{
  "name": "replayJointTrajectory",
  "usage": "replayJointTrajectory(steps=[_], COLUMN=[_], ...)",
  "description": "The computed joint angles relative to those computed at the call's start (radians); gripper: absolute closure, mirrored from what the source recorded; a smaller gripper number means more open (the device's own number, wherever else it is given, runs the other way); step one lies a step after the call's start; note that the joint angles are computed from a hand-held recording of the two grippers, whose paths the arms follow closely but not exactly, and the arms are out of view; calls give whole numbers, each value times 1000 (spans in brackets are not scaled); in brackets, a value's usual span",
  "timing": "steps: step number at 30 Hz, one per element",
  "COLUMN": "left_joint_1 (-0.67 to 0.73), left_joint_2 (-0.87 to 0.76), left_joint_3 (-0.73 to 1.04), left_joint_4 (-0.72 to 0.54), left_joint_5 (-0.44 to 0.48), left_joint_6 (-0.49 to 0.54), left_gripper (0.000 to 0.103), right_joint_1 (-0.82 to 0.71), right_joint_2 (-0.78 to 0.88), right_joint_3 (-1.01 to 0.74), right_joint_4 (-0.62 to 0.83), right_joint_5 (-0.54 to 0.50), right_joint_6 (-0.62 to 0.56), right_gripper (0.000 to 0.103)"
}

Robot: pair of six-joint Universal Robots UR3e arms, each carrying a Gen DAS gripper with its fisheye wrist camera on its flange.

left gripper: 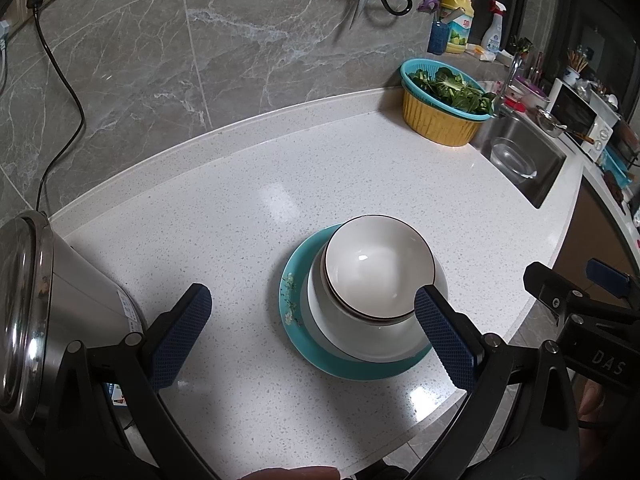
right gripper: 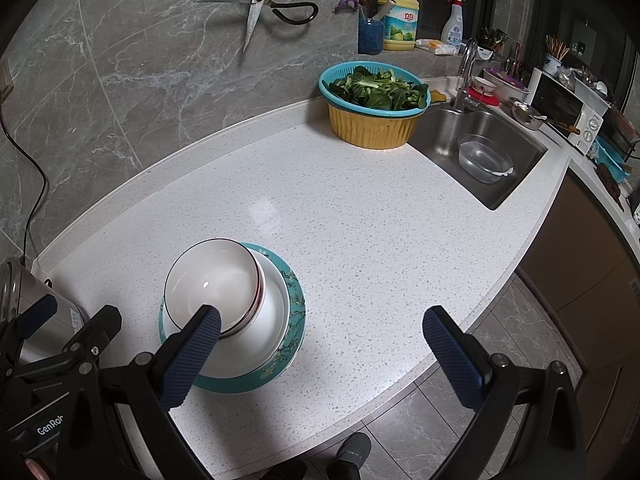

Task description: Organize plates and bowls

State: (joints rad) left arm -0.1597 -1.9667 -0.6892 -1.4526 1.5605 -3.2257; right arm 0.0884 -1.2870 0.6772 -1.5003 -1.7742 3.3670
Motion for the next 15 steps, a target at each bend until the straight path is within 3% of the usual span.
replayJointTrajectory(steps=[15], left_joint_1=[7], left_joint_2=[-11], left_joint_3=[15], left_joint_4=[-8], left_joint_5=[-9], left_joint_6=[8], left_gripper=[0], right_joint_1=[-1], right_joint_2=[-1], right_joint_3=[-1], right_joint_4=[4], right_joint_5=[0], right_joint_6=[1], right_gripper=[0])
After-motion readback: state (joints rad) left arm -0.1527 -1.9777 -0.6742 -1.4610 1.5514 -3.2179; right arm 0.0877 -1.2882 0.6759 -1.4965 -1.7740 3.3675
